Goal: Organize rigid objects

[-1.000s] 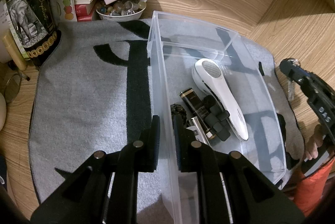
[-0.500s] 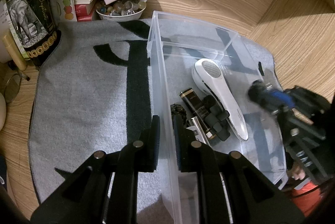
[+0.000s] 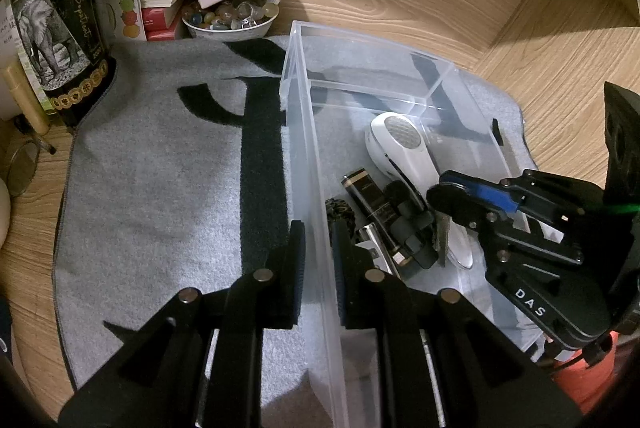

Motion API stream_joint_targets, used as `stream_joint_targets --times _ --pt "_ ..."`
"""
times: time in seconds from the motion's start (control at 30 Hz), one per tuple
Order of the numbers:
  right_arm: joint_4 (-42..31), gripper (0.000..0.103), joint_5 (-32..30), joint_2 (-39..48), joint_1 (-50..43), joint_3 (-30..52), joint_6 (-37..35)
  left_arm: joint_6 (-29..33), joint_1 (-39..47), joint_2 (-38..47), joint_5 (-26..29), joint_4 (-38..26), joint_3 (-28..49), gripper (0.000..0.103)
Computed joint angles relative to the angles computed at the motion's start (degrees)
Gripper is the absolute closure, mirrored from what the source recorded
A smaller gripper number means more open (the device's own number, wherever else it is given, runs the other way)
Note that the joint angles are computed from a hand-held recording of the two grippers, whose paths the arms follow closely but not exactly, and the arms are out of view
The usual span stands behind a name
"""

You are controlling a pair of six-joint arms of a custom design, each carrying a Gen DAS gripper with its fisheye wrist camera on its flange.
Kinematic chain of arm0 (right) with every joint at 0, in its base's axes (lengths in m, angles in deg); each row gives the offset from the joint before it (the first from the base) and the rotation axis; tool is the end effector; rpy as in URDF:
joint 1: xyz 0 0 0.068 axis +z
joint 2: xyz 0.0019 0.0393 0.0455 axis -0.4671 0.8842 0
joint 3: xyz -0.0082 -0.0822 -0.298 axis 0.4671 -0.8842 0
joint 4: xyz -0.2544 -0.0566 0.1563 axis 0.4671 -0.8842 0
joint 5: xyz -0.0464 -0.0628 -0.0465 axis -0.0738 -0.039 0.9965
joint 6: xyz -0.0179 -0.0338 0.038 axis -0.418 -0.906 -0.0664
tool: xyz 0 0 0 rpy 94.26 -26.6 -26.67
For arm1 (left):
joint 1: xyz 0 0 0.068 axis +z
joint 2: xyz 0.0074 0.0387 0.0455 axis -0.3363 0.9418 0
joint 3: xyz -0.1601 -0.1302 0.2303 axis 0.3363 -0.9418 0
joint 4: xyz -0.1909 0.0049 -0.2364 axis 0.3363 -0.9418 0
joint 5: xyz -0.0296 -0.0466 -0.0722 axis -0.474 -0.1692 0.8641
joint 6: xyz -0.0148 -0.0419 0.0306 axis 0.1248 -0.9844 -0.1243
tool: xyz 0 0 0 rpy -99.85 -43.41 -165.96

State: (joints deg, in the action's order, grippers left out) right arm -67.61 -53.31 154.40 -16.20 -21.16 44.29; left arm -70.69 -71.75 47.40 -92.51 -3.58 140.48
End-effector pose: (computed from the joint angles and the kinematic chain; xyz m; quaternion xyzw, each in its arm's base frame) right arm 0.2447 0.0604 0.1735 -0.3117 0.9012 0.1093 0.2807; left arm 0.2275 -0.2753 0.1536 -0.0530 0.9554 -0.1178 0.2655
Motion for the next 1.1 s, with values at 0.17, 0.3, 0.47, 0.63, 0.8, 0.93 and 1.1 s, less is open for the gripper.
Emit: stream_joint_targets --times 0.17,0.3,0.47,0.63,0.8,0.93,1.1 --pt "-1.27 0.073 -3.11 -2.35 -2.51 -0.15 -0.01 0.00 0.03 0.09 0.11 -0.11 0.20 0.091" --pt "-2.06 0.057 -4.83 -7.20 -4.61 -1.23 0.22 0.38 -0.04 0.16 0.00 -0.28 0.35 0.091" --pt "-3.68 0.031 -7.83 -12.88 -7.96 -2.22 0.87 0.22 -1.08 -0.24 -1.67 -0.80 0.50 0.083" --pt "-4.13 0.020 -8.22 -18.65 -9.93 -3.30 2.02 0.01 -4.28 -2.70 -9.13 -2.83 0.99 0.050" --pt "-6.43 0.017 -12.53 -24.63 -14.74 -3.93 1.98 0.29 -8.84 -6.43 -17.75 -5.24 1.70 0.033" --pt "-8.06 0.003 -16.25 -31.01 -19.85 -4.69 2.52 0.79 -14.35 -9.84 -26.40 -6.00 1.62 0.021" --pt "-8.77 0.000 -19.48 -42.95 -26.11 -6.96 3.73 1.44 -22.40 -12.25 -38.95 -4.58 1.47 0.003"
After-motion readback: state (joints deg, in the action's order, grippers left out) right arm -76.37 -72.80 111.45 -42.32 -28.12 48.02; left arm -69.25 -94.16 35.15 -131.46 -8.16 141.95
